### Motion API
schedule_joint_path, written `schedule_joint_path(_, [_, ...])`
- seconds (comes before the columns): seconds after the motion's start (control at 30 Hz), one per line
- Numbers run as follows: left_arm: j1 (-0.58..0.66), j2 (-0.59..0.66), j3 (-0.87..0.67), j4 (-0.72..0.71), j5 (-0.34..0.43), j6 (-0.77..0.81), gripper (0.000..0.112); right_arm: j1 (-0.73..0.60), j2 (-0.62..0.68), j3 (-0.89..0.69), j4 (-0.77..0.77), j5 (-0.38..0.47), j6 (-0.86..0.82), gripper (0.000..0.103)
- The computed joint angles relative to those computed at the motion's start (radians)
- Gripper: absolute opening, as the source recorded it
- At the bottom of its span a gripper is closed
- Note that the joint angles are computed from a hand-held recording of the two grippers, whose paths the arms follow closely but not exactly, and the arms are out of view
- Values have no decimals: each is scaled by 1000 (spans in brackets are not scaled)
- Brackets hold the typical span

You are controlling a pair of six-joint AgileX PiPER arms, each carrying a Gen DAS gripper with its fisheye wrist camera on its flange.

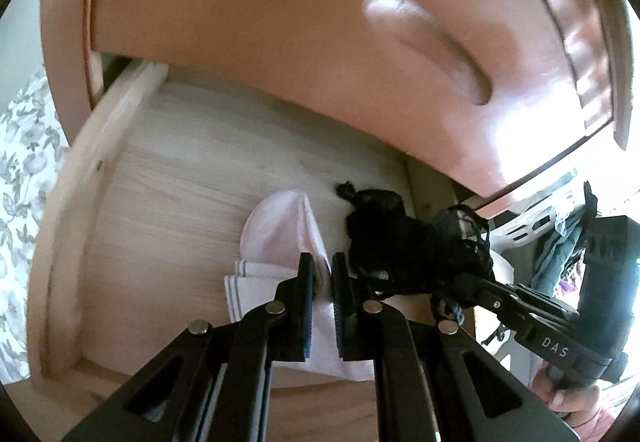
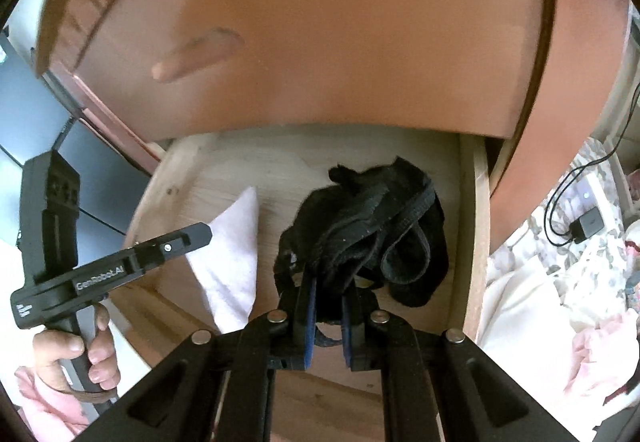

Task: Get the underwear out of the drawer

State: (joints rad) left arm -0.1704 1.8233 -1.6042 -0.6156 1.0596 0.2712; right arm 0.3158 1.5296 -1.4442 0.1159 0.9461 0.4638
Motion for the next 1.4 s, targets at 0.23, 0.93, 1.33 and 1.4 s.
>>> schedule_joint_path(0.23, [-10,-50,-22,-5,-2,-13,8,16,-71,10,6,-4,28,11])
schedule_joint_path(0.93, [-5,-212,-60,-51,19,-18,8,142,-243,-79,-190,15,188,11])
schedule_joint_path(1.33, [-53,-282,-155,-19,48,-54,4,271,-304,-204,-383,173,298,11])
schedule_joint_path(1.4, [-69,-279,-170,-3,50,-77,3,284,-309,-223,-404,205,304,11])
